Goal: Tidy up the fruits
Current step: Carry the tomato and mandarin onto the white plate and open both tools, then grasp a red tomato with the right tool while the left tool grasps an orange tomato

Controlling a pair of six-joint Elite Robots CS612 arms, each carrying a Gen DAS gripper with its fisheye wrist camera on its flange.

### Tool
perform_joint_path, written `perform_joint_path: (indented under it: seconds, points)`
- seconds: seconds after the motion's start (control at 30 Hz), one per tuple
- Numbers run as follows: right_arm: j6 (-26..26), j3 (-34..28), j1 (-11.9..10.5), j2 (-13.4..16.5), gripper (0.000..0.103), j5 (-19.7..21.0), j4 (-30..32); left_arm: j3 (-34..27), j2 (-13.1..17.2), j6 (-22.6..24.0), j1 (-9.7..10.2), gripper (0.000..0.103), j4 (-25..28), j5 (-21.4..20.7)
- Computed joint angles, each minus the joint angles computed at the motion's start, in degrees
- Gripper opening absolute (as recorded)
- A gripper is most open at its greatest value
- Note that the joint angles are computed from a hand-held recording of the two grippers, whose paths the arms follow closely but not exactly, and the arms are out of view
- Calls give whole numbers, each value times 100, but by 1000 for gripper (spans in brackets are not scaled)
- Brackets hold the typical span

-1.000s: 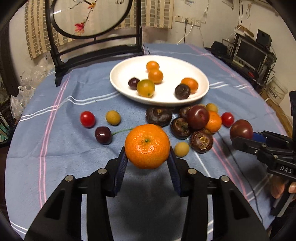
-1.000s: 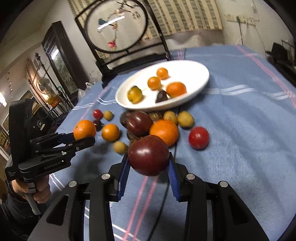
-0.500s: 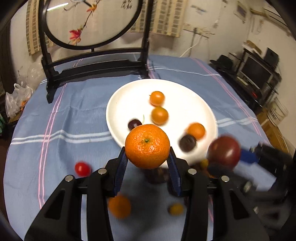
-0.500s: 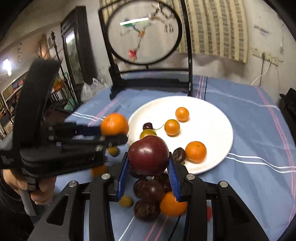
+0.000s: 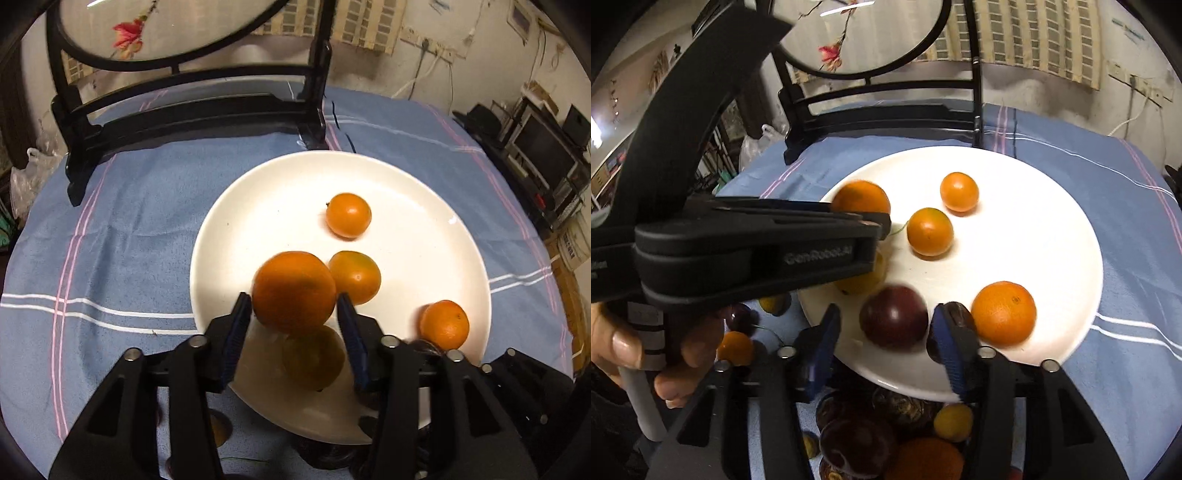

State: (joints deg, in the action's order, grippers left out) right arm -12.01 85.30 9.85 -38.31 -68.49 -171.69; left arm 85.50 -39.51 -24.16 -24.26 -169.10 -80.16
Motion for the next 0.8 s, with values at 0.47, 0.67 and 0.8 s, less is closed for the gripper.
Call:
perform_joint_path:
  seconds: [0.47,0.67,0.8]
  points:
    - [660,1336,-328,-635,60,280,-1167,1695,-822,-13,-354,84,-1471,718]
    - [803,1817,-392,-756,60,229,-1367,2286,-983,-203,-509,86,-1719,817]
    - [719,1994,-370,-775,60,39,-1373,2519,-999,-279,-570,86,-1793,837]
